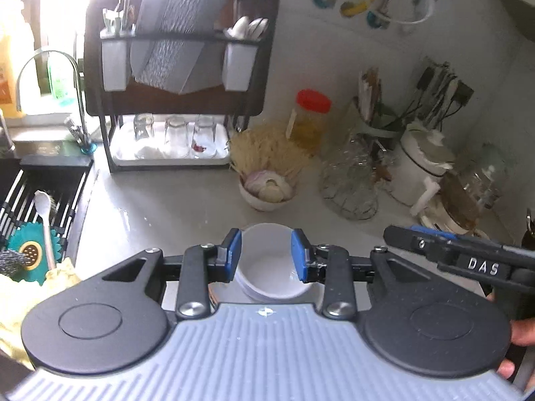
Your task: Organize plates and bowls
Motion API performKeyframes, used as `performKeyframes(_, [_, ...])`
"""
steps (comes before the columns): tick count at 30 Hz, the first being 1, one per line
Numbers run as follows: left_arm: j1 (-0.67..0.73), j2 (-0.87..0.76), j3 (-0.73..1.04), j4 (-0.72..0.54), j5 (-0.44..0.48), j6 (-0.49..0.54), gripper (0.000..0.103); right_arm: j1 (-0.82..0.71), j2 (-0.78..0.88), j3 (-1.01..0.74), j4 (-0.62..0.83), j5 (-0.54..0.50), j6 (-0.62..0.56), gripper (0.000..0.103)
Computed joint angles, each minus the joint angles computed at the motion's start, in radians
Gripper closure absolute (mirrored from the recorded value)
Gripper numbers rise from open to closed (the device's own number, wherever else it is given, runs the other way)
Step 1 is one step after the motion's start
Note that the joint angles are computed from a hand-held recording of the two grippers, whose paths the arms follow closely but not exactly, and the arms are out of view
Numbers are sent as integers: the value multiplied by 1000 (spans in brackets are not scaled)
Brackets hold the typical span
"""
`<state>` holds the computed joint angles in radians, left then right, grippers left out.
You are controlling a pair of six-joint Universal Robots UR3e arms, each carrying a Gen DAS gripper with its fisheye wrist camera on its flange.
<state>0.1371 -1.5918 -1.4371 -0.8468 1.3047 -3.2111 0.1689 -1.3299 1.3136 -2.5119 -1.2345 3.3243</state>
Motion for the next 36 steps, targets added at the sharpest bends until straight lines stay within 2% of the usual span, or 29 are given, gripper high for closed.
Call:
performKeyframes(7, [-152,173,-93,-19,146,-116,65,-113,-318,335,-92,92,-70,50])
performKeyframes(13, [-334,269,-168,19,302,-258,65,-235,-579,537,-48,194,-136,50])
performKeyframes(22, [-615,285,-191,9,572,-407,65,-432,-886,708,122,365,-236,49])
performKeyframes(26, [-703,275,-184,-20,660,-460,65,-436,-918,728,156,366,-272,49])
performKeyframes(29, [-742,275,-190,-26,687,-490,55,-464,-960,749,197,389,-307,49])
performKeyframes(32, [-781,269,-189,-37,726,-512,51,-521,-1040,781,272,426,-356,49])
performKeyframes(36, [-813,273,-197,-66,766,-552,43,-675,-1223,809,493,527,-475,49])
